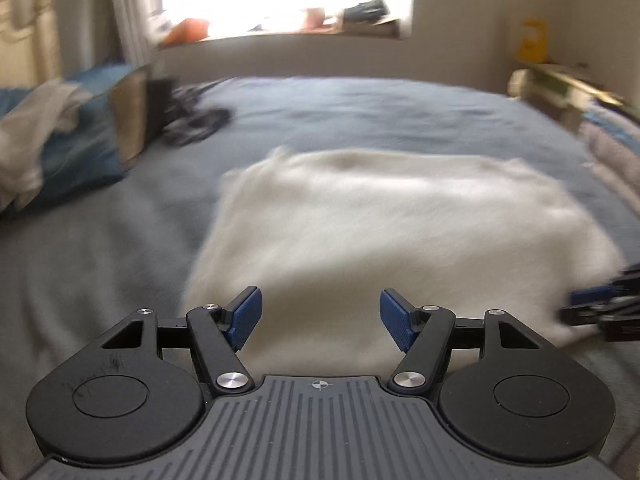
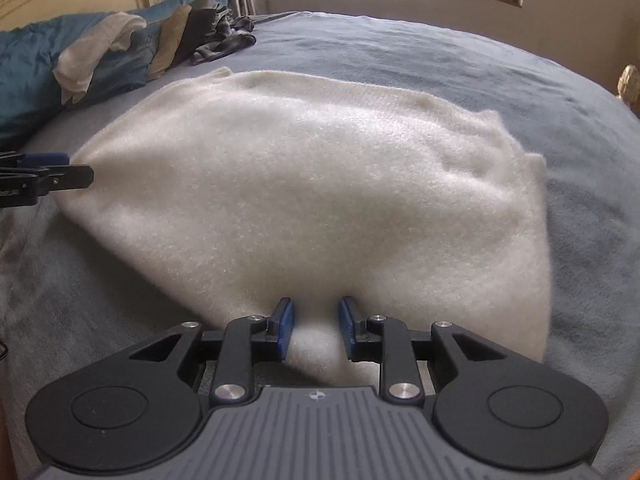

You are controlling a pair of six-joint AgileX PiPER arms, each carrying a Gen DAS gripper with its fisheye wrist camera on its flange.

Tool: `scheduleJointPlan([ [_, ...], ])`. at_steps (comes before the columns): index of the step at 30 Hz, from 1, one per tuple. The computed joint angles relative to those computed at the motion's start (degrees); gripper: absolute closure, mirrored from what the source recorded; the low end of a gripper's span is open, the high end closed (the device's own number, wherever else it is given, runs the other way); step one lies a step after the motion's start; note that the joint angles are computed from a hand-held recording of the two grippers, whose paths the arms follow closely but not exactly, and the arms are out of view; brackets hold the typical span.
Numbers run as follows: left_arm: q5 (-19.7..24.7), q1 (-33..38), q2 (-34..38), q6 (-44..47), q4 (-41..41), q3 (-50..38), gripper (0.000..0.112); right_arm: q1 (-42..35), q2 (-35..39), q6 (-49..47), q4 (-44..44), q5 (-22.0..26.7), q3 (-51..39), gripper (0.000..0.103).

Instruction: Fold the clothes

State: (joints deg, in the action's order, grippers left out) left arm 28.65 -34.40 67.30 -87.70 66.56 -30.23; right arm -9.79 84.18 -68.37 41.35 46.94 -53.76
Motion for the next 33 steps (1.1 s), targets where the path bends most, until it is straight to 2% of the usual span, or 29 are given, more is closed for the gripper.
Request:
scheduleJointPlan([
  [6, 0.73, -6.05, 11.58, 5.70, 2.11, -3.91, 0.047, -0.32, 0.36, 1.45, -0.18, 0.75, -0.61, 0.076],
  [7, 1.33, -6.95, 13.35, 4.19, 3.29, -3.90, 0.047, -0.45, 0.39, 1.55, -0.06, 0.92, -0.65, 0.076],
  [9, 1.64, -7.63, 13.71, -0.40, 6.63, -2.86, 0.046, -0.71, 0.21, 1.55, 0.32, 1.28, -0.77, 0.076],
  [12, -0.13, -5.72, 12.23, 3.65, 1.97, -3.14, 0.046, -1.21, -1.61, -0.49, 2.52, 1.74, -0.76, 0.076],
  [14, -1.64, -4.09, 11.53, 5.70, -1.03, -3.23, 0.046, -1.88, -3.13, -5.49, 7.01, 3.15, -0.36, 0.076],
  [17, -0.69, -5.11, 11.88, 4.51, -0.90, -3.35, 0.046, -1.37, -3.61, -11.06, 12.02, 7.17, -1.19, 0.076],
  [18, -0.70, -5.08, 11.96, 4.46, -1.00, -3.41, 0.046, -0.18, -3.62, -12.35, 12.25, 7.18, -1.18, 0.076],
  [22, -1.27, -4.50, 11.86, 5.33, -2.41, -3.55, 0.045, 6.68, -0.77, -12.16, 6.57, 1.30, 0.48, 0.074],
  [24, -1.32, -4.44, 11.84, 5.13, -2.50, -3.48, 0.045, 8.16, -0.11, -16.27, 8.31, -3.71, 4.18, 0.073],
  [26, -1.54, -4.32, 11.62, 4.15, -1.71, -3.11, 0.045, 9.53, -1.99, -17.50, 7.81, -5.96, 5.70, 0.073],
  [33, -0.89, -4.61, 10.16, 1.90, -0.81, -2.67, 0.044, 8.37, -0.84, -13.23, 6.45, -3.48, 3.68, 0.073],
])
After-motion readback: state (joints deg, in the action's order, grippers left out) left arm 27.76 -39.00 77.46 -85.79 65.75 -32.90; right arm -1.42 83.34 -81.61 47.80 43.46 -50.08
